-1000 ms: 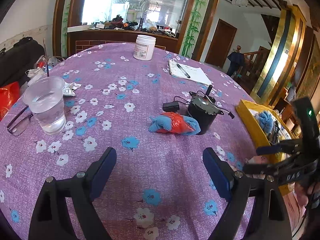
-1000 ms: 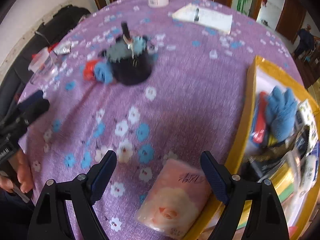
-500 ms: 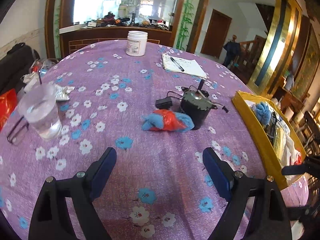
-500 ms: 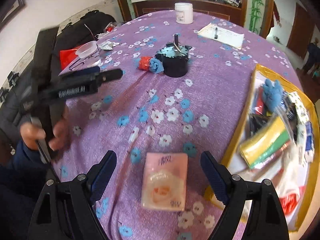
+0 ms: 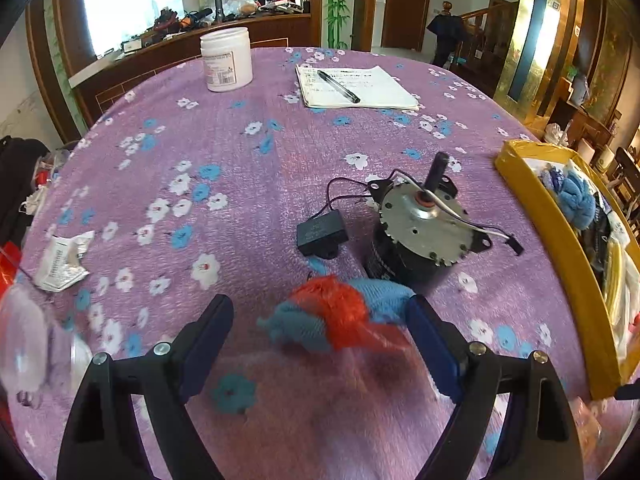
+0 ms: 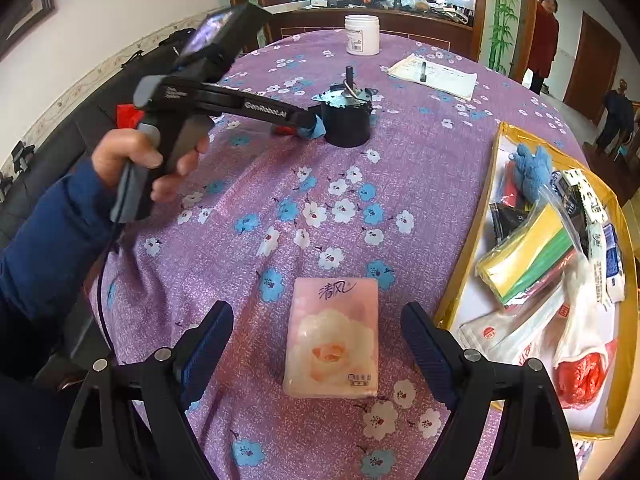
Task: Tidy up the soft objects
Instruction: 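Move both open tools back over the table toward the remaining items, then grasp the pink Qingfeng tissue pack with the right tool while the left tool grasps the blue-red cloth bundle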
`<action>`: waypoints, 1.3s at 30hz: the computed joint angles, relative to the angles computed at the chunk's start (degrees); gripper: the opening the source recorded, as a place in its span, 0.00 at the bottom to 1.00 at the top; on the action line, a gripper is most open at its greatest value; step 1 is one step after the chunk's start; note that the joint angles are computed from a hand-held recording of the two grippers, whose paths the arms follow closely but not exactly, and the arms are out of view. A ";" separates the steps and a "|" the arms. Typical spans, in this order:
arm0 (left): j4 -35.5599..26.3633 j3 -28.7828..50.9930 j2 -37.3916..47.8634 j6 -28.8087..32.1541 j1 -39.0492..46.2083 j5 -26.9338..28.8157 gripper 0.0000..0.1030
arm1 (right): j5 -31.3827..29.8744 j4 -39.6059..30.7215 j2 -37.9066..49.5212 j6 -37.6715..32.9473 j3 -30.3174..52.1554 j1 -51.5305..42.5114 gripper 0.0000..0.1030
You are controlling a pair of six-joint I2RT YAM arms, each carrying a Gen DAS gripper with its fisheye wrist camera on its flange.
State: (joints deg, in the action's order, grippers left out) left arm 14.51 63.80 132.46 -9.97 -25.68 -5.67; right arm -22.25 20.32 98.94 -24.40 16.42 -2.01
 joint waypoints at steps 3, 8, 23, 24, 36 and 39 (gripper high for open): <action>-0.83 0.76 1.06 -1.46 0.69 2.12 0.43 | -0.44 -0.04 -0.24 -0.16 -0.22 -0.60 0.86; 1.50 -3.76 -1.34 -3.38 0.72 2.81 0.35 | -0.33 -0.01 0.76 -0.17 0.30 -1.19 0.86; 25.43 -33.30 -15.71 -10.17 -6.41 -0.32 0.35 | 8.35 0.48 9.80 -0.17 5.77 5.29 0.62; 26.07 -33.53 -15.56 -10.34 -6.59 -0.12 0.35 | 9.18 0.38 10.54 -0.21 5.98 5.91 0.56; 29.36 -33.81 -16.01 -12.60 -12.33 -2.56 0.35 | -2.77 9.17 3.79 10.59 0.48 -3.58 0.54; 27.76 -32.12 -15.33 -12.81 -14.55 -2.80 0.35 | -4.07 11.79 6.21 13.34 0.29 -3.92 0.54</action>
